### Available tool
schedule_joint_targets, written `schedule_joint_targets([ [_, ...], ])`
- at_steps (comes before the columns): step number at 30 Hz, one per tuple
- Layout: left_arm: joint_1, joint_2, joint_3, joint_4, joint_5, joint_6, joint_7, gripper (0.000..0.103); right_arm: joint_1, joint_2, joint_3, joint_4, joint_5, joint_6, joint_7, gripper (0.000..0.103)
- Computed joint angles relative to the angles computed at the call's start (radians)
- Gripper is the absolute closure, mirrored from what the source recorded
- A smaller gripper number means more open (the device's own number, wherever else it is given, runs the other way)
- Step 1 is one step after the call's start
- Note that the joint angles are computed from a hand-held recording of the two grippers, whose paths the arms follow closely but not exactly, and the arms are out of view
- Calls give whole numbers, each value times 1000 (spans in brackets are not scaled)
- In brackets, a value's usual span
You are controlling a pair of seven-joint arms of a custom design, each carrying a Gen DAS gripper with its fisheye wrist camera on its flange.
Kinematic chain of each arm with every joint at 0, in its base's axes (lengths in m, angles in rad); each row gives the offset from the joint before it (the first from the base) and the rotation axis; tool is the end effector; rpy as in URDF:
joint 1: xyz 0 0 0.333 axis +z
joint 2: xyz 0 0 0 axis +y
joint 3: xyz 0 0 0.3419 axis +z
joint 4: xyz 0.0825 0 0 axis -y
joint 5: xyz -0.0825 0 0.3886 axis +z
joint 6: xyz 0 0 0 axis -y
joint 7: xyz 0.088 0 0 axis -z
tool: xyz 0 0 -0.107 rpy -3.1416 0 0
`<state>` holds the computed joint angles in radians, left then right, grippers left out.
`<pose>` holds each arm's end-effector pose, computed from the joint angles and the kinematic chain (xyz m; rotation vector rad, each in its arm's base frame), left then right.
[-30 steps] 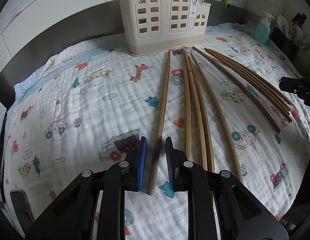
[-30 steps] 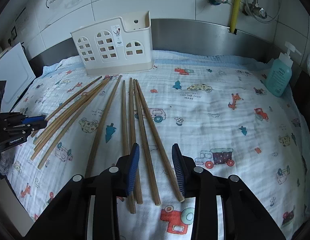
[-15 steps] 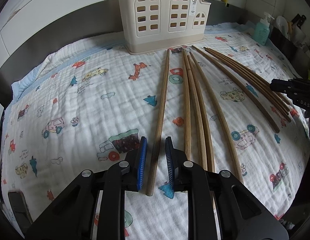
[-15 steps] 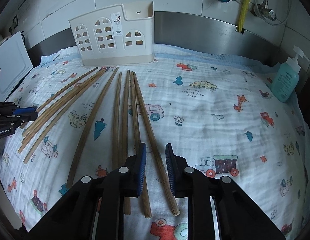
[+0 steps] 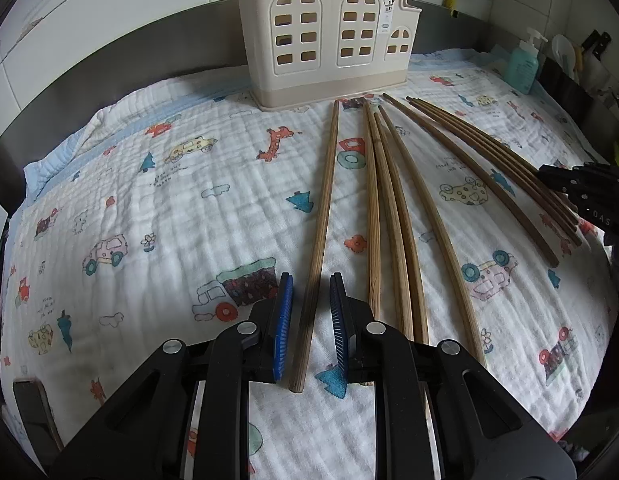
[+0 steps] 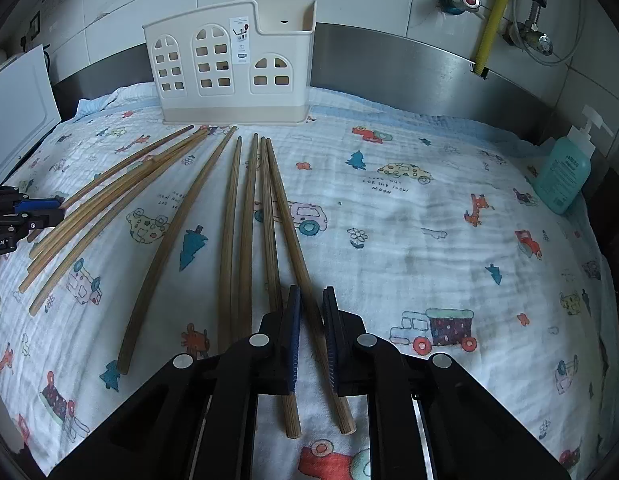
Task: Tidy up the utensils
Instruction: 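Close the left tool on a chopstick while the right tool closes on another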
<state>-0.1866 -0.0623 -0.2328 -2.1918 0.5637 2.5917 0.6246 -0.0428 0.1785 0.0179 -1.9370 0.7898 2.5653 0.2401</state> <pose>0.5060 -0.2389 0.4832 -1.9604 1.7616 -0.5407 0.6399 -0.0275 0.4620 -2.2743 1.0219 -0.4635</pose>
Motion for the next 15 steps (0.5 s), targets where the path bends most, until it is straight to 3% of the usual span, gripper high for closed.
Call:
schedule_joint_targets([
  [8,-1,1,0,5,1,-8,-2,85,-3,-10,-3,-8,17,-7,2,96],
  [12,-3,8,0,21,1,-27,0,94,-4,-28,-7,-23,38,-8,-2,96],
  [15,-3,12,4,25,-11,-24,4,95,-6,-49,-13,-35,69,-19,-14,96],
])
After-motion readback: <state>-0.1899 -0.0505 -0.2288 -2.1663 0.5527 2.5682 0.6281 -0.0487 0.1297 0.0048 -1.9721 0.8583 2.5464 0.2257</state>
